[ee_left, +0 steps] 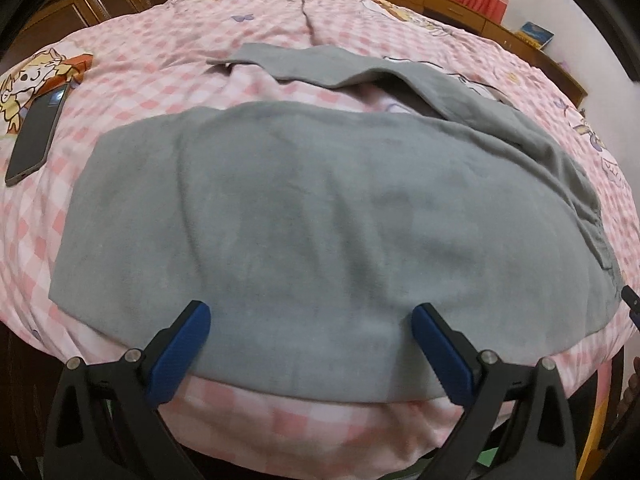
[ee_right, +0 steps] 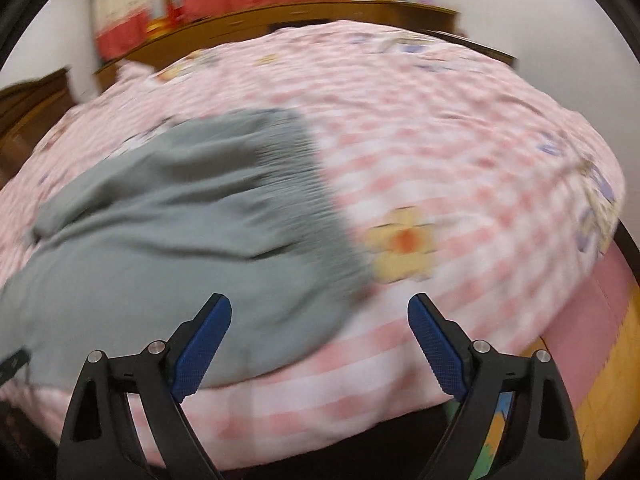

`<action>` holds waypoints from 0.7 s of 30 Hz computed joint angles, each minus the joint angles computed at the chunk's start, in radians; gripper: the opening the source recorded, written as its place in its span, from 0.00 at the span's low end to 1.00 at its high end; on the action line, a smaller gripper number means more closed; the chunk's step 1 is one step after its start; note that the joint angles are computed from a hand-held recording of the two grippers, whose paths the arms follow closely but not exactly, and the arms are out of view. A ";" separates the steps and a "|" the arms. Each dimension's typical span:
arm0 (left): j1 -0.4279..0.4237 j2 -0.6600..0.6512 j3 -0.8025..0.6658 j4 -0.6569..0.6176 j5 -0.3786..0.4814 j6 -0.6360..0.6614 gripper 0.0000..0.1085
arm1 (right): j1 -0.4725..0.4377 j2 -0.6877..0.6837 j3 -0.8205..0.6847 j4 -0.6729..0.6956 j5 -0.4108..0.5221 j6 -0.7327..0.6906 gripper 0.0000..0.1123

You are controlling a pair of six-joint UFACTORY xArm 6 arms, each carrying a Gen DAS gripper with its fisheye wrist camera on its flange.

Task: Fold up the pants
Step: 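Move the right tool to the elastic waistband and close on it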

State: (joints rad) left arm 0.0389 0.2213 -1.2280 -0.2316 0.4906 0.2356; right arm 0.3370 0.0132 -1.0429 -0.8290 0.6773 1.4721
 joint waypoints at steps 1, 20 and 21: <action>0.003 0.001 -0.003 0.019 -0.002 -0.015 0.94 | -0.023 -0.007 0.014 0.016 -0.021 -0.010 0.82; 0.125 -0.018 0.018 0.400 -0.070 -0.289 0.94 | -0.109 -0.045 0.146 0.172 -0.315 -0.113 0.73; 0.145 -0.011 0.010 0.466 -0.074 -0.340 0.94 | -0.109 -0.044 0.144 0.174 -0.317 -0.115 0.73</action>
State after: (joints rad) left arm 0.1841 0.2102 -1.2176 0.2348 0.4167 -0.1044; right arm 0.2284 -0.0307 -0.8992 -0.6554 0.3604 1.3574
